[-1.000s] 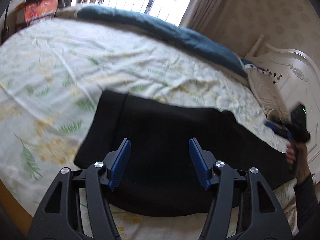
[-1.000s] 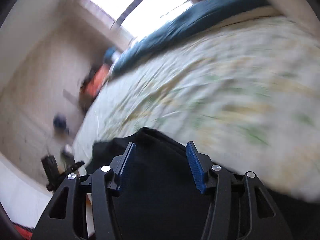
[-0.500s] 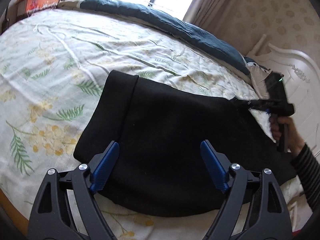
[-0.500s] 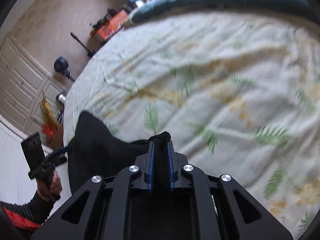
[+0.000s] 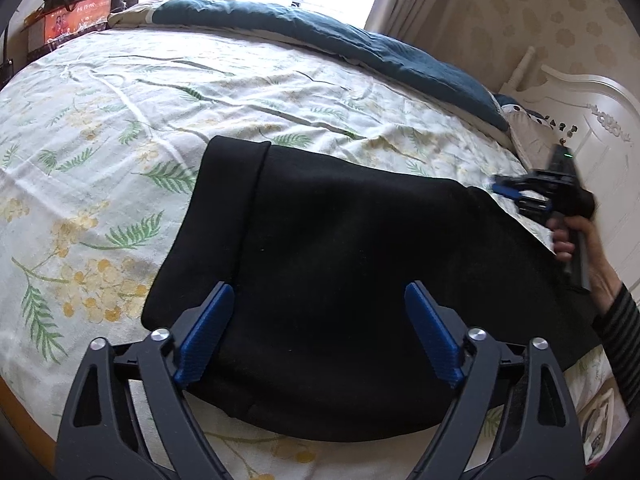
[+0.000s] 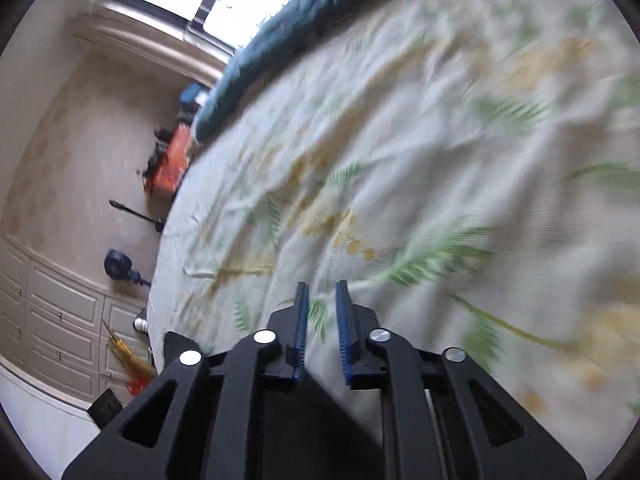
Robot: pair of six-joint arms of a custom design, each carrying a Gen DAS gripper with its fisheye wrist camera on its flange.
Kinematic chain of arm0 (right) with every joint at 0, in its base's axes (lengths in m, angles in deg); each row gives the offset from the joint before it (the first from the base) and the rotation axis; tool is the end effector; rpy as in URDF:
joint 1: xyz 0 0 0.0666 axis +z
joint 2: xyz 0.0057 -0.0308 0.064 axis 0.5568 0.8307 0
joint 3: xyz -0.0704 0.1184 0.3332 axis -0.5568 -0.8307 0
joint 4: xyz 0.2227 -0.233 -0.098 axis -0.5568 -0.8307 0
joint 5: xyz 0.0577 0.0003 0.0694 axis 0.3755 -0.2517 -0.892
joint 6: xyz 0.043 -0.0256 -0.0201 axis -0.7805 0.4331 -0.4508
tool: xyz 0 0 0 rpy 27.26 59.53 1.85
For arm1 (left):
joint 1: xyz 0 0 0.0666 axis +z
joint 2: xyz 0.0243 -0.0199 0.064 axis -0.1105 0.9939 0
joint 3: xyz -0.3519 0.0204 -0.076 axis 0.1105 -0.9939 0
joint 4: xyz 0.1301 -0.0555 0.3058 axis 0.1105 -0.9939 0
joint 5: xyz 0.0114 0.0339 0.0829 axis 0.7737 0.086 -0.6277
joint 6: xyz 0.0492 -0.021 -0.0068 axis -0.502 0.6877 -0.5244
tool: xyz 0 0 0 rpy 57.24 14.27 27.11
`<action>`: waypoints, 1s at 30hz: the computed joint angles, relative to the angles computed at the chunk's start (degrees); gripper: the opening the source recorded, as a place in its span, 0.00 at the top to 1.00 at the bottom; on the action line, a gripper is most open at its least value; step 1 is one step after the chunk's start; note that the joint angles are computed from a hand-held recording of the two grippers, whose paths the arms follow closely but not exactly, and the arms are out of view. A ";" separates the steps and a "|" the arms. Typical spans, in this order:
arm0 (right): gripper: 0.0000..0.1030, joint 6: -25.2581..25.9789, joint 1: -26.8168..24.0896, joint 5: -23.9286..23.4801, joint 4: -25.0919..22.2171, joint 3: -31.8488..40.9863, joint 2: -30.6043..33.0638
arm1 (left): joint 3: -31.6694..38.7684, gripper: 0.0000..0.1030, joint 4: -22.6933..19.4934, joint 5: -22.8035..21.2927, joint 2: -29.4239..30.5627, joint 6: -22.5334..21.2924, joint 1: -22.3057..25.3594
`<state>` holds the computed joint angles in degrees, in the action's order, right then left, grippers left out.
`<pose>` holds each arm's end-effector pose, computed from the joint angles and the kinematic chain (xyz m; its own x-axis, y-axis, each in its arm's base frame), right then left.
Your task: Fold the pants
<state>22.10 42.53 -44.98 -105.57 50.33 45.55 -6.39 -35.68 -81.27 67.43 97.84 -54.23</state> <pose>0.5111 0.1050 0.2879 -0.9205 -0.1966 -0.3376 -0.3853 0.5987 0.7022 0.1488 -0.1359 0.3009 -0.6114 -0.4681 -0.6380 -0.3623 0.8824 -0.3002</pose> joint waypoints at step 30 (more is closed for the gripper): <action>0.30 24.57 -58.27 1.41 -26.37 13.32 4.93 | 4.80 0.06 -2.14 0.59 8.13 0.37 1.86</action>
